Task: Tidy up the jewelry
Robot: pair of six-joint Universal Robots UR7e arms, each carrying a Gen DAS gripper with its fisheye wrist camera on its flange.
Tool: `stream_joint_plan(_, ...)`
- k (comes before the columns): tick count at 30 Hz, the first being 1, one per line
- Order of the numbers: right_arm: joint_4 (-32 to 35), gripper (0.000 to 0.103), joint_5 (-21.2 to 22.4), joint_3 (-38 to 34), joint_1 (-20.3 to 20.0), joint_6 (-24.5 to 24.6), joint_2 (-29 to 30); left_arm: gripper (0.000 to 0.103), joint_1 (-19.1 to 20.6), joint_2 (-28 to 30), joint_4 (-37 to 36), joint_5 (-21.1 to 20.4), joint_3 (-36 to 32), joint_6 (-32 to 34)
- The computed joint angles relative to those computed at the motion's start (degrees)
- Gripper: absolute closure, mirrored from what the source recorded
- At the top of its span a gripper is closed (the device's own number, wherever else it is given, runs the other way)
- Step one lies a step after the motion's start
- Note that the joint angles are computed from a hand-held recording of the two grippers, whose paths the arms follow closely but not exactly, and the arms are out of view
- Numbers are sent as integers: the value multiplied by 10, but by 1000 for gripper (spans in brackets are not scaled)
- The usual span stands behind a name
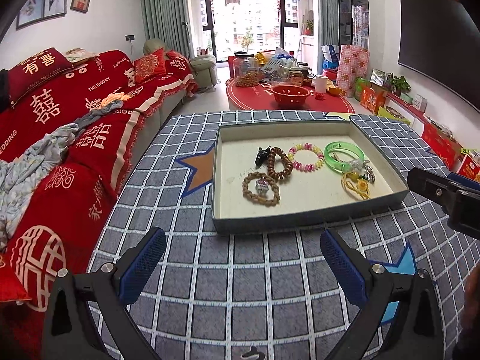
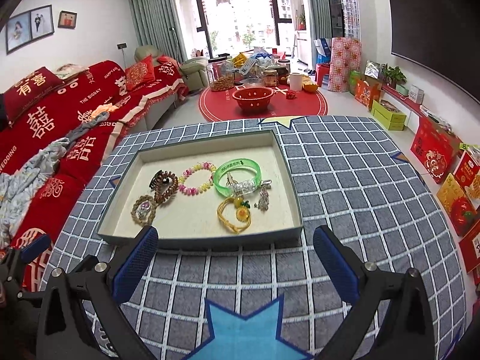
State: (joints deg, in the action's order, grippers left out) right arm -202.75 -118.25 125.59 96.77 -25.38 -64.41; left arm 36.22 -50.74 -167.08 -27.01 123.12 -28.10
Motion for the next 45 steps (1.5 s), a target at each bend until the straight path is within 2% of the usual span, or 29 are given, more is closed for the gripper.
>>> stream_joint_plan(8,-39,0,-3,35,1,-4,-5,0,-15,-13,13,6,29,-48)
stream_joint_plan(19,-98,0,-15,81,-3,-22,-1,0,-44,1,-6,28,55,-45)
stream_joint_plan(24,-115,0,-16,92,-7,-24,-2,0,-46,-5,4,26,59,-57)
stream_joint_plan(33,-126,0,-15,99,-3,-33,-7,0,-45,-19,33,27,63,-95)
stream_joint_plan(45,-125,0,-18,98,3,-34,-6,0,-46,-23,35,28,65,-97)
